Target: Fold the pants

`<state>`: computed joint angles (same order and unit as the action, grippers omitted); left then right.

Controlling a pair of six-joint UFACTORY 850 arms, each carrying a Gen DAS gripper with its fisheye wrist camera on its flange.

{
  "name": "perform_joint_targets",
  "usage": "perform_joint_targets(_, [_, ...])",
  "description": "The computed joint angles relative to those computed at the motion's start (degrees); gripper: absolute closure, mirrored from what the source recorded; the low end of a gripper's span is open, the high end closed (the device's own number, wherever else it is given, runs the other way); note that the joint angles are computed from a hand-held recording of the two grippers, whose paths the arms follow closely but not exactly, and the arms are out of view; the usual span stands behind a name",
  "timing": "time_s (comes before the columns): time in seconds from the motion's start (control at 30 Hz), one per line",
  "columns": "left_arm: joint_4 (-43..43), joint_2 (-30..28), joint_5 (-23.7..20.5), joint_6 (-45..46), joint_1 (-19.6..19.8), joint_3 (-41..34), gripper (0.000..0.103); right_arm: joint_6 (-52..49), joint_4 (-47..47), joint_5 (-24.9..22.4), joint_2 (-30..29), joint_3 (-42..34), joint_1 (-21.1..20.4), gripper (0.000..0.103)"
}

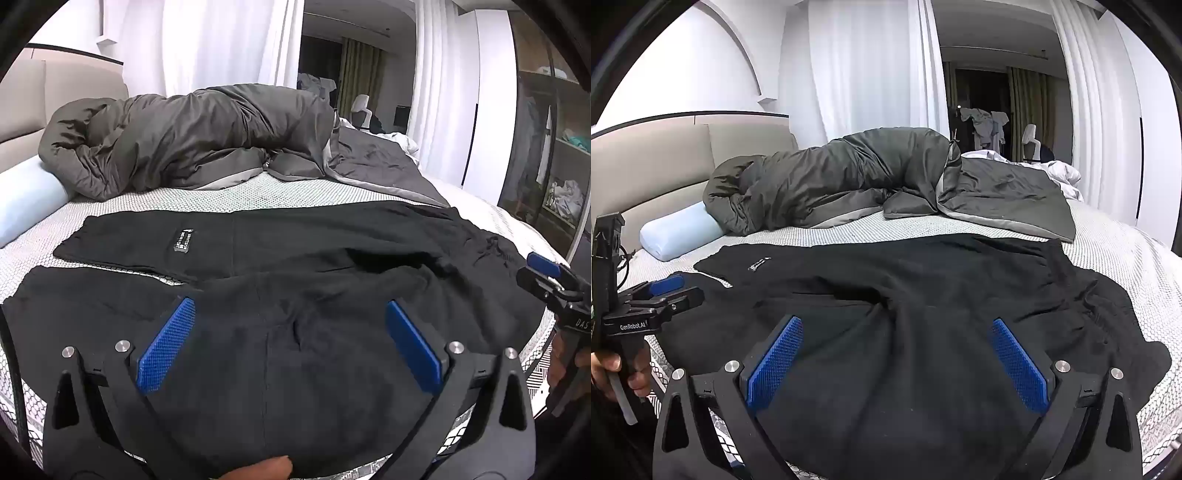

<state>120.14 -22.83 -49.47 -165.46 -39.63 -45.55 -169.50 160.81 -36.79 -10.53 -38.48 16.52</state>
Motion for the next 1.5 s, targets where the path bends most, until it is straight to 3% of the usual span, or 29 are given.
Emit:
perform_joint_targets(0.13, [-0.44,-0.23,-0.10,0.44,-0.26,-0.19,0.001,0.32,-0.47,2.41,0.37,-0.29,0.23,0.000])
perform_joint_targets(1.5, [-1.68,-0.24,0.09,1.83,-0.45,-0.81,0.001,-1.92,1.38,1.76,-0.09,-0.41,0.84,0.000])
